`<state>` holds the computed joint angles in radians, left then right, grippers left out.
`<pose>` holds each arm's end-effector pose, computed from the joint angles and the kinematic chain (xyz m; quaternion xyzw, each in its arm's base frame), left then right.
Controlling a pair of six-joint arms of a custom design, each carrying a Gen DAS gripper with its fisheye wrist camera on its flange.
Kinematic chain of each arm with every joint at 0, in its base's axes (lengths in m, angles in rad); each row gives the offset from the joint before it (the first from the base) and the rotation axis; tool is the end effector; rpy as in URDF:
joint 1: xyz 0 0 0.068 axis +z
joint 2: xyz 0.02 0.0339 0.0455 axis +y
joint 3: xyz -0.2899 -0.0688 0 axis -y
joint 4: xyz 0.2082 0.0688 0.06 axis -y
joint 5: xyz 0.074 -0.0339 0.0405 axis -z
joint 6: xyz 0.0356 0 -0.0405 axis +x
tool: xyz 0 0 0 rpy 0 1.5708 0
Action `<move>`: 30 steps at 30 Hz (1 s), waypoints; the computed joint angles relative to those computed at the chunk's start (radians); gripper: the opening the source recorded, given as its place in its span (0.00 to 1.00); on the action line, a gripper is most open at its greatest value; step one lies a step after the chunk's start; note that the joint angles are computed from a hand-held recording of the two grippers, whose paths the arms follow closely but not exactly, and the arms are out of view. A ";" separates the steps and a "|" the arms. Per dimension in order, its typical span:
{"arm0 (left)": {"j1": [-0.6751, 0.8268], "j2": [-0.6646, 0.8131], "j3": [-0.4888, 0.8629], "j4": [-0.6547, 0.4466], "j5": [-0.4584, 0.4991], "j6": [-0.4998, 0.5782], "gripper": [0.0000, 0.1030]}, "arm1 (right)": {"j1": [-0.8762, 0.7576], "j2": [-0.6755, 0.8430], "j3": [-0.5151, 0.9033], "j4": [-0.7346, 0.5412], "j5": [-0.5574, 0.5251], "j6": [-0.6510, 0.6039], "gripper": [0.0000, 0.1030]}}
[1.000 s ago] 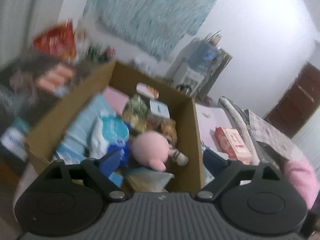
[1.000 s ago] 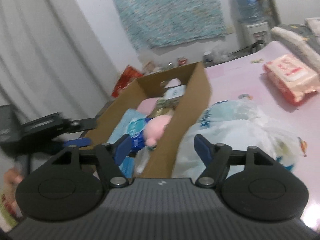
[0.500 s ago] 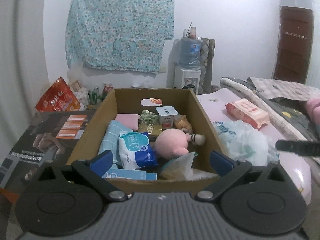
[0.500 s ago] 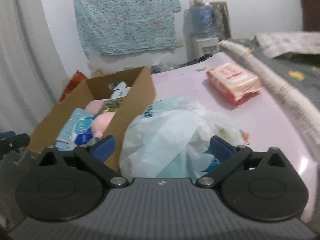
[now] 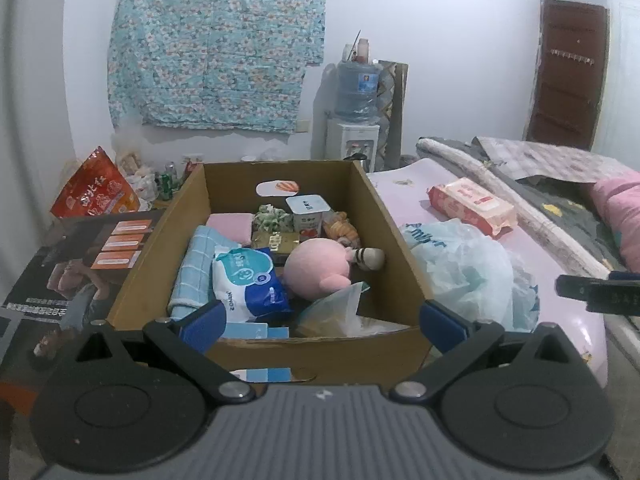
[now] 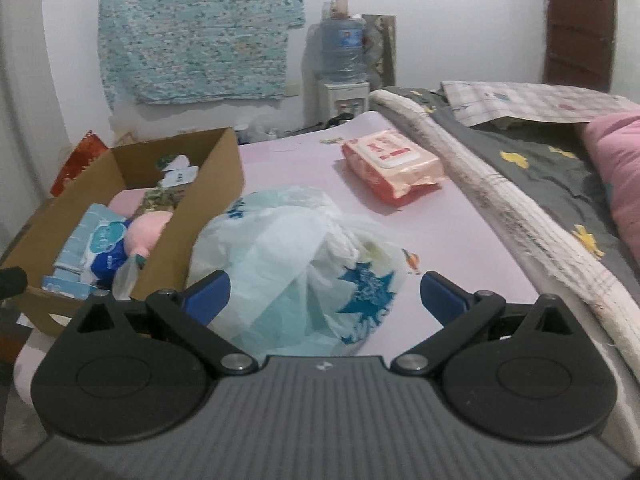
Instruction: Organize soft objects
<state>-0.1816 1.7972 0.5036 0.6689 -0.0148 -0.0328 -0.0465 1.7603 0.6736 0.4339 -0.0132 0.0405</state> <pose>0.2840 -0.0516 0.1481 0.0628 0.8879 -0.0422 0.4537 0.3114 -0.0140 0.1753 0.0361 0.8958 0.0046 0.4431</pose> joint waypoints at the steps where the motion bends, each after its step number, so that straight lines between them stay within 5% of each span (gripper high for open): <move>1: -0.011 0.001 0.008 -0.018 -0.026 0.002 1.00 | -0.001 -0.001 -0.006 0.006 0.008 0.000 0.99; 6: -0.052 0.006 0.011 -0.039 -0.118 0.022 1.00 | -0.009 -0.003 -0.015 0.018 0.005 0.007 0.99; 21: -0.107 0.003 0.096 -0.224 -0.165 0.000 1.00 | 0.034 -0.018 -0.091 0.160 0.094 -0.054 0.99; 30: -0.107 0.000 0.094 -0.192 -0.133 0.018 1.00 | 0.023 -0.005 -0.086 0.175 0.077 -0.047 0.99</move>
